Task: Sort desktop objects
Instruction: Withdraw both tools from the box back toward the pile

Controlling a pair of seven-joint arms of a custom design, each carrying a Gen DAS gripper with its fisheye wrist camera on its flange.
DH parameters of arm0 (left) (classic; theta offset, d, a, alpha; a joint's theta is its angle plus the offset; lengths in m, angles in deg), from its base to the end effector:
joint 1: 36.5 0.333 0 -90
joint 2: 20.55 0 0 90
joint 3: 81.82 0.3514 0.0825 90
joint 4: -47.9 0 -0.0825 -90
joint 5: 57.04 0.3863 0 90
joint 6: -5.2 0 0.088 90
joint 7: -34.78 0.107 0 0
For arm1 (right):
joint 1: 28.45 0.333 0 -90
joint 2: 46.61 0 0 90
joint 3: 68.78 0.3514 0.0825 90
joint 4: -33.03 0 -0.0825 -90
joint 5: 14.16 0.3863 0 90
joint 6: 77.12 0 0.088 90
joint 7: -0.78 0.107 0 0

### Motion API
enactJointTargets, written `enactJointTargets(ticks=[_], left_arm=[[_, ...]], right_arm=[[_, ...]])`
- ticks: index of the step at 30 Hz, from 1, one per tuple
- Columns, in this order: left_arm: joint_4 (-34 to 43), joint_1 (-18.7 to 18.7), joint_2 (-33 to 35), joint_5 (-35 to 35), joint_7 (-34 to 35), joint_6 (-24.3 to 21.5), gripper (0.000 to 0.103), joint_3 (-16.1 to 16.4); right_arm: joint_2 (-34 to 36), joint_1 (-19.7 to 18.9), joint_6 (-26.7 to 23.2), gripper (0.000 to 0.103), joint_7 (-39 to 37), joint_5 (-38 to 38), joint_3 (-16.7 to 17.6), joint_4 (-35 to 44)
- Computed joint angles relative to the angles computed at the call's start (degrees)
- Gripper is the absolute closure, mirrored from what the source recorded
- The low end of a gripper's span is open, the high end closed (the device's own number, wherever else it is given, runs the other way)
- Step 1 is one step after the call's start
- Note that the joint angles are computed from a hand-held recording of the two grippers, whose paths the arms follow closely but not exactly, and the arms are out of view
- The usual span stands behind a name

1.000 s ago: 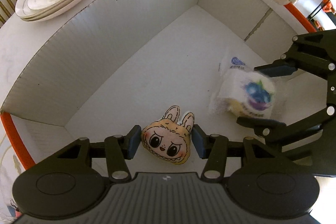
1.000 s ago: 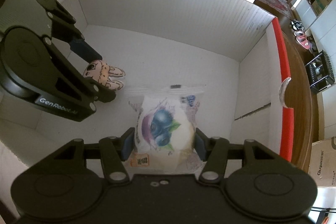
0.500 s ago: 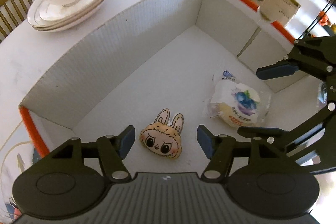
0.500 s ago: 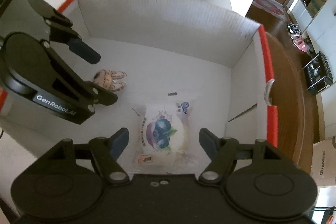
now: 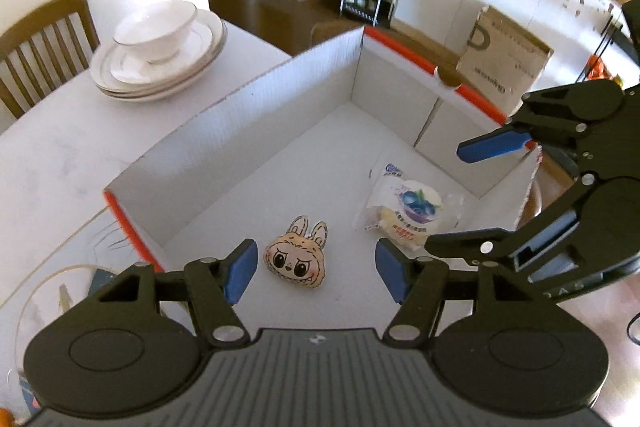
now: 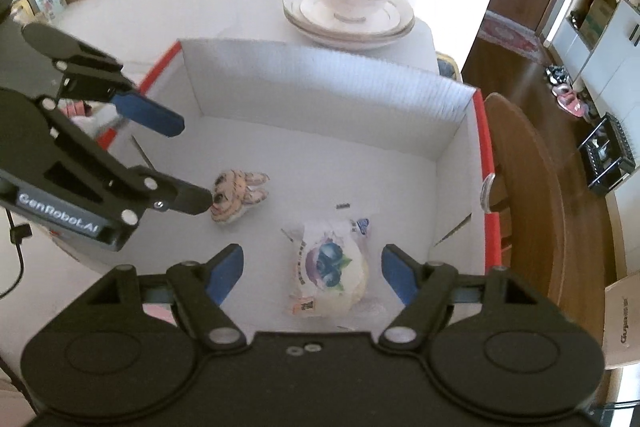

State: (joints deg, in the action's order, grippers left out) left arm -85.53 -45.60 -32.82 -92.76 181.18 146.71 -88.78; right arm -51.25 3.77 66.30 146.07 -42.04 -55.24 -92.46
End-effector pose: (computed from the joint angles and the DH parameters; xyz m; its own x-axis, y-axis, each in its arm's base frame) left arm 0.4791 -0.1394 0.4938 -0.7571 -0.6494 0.0712 -0.5815 0.6201 -0.5266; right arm 0.3795 0.3982 0.4956 0.1742 -0.9847 -0.0044 -0.8468 -0.1475 -0.5111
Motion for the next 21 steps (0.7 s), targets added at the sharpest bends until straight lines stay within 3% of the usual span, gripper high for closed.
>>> enactJointTargets(ticks=[6,21], left_arm=[[-4.42,-0.69,-6.02,-5.36,4.27,2.18,0.039,2.19],[-10.21,2.11,-15.66,-10.89,11.99,-1.11,0.036,8.91]], right_arm=[[-1.55,0.33,0.45,0.021,3.19,-3.27,1.18,0.00],[1.57,3.93,-4.33,0.015,14.63,-12.95,3.84,6.26]])
